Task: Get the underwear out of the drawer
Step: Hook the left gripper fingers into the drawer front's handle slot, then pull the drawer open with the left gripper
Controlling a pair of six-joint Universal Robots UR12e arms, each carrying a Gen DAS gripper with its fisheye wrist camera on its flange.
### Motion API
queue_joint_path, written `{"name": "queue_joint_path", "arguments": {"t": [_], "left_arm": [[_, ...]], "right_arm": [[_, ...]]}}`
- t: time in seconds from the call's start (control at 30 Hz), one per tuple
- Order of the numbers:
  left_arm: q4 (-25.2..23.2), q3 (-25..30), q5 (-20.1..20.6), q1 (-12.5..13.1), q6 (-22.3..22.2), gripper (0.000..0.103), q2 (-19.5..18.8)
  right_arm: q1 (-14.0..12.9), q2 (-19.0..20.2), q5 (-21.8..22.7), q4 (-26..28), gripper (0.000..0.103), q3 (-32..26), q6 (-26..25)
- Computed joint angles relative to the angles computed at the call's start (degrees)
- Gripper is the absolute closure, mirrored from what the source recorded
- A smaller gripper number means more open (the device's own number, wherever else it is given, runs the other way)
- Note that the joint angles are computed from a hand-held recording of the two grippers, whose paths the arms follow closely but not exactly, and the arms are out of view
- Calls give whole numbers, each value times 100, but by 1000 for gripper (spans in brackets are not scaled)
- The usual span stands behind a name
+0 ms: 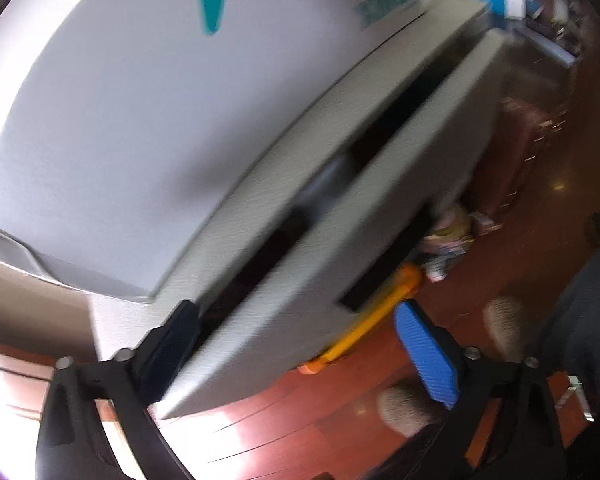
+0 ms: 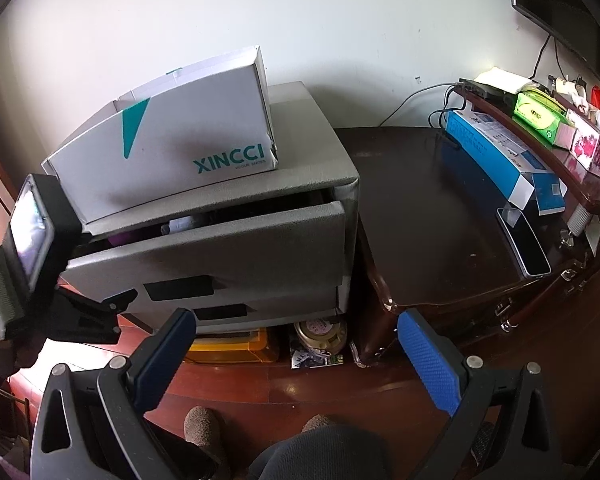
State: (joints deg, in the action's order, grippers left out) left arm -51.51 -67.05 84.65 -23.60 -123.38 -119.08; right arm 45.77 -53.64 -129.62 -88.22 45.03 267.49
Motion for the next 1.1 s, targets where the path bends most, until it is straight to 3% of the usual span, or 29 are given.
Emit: {"name": "queue_joint_path", "arguments": {"t": [0.13, 0.2, 0.23, 0.33, 0.5, 0.57, 0.7, 0.8, 1.1], "left_arm": [[188, -91, 323, -94, -4, 18, -55], [715, -233, 539, -131, 8, 30, -69], [877, -299, 578, -135, 25, 31, -57], [783, -254, 552, -124, 71, 20, -98], [1524, -531, 818, -180, 339, 18, -136], [1425, -540, 737, -174, 375, 7, -123], [1426, -558, 648, -165, 402, 7, -153], [1141, -479, 459, -123, 488, 7, -142], [516, -307, 385, -55, 1190, 8, -48]], "right_arm": [[-13, 40, 60, 39, 0, -67, -40], [-6, 84, 31, 120, 0, -148, -76], [-6, 93, 35, 140, 0, -162, -88], [-31, 91, 140, 32, 0, -124, -137], [-52, 131, 227, 22, 0, -164, -285], [-63, 118, 264, -11, 0, -135, -280], [-83, 84, 288, -30, 0, -80, -242], [-100, 43, 336, -175, 0, 22, -242], [-105, 16, 393, -428, 0, 119, -381]]}}
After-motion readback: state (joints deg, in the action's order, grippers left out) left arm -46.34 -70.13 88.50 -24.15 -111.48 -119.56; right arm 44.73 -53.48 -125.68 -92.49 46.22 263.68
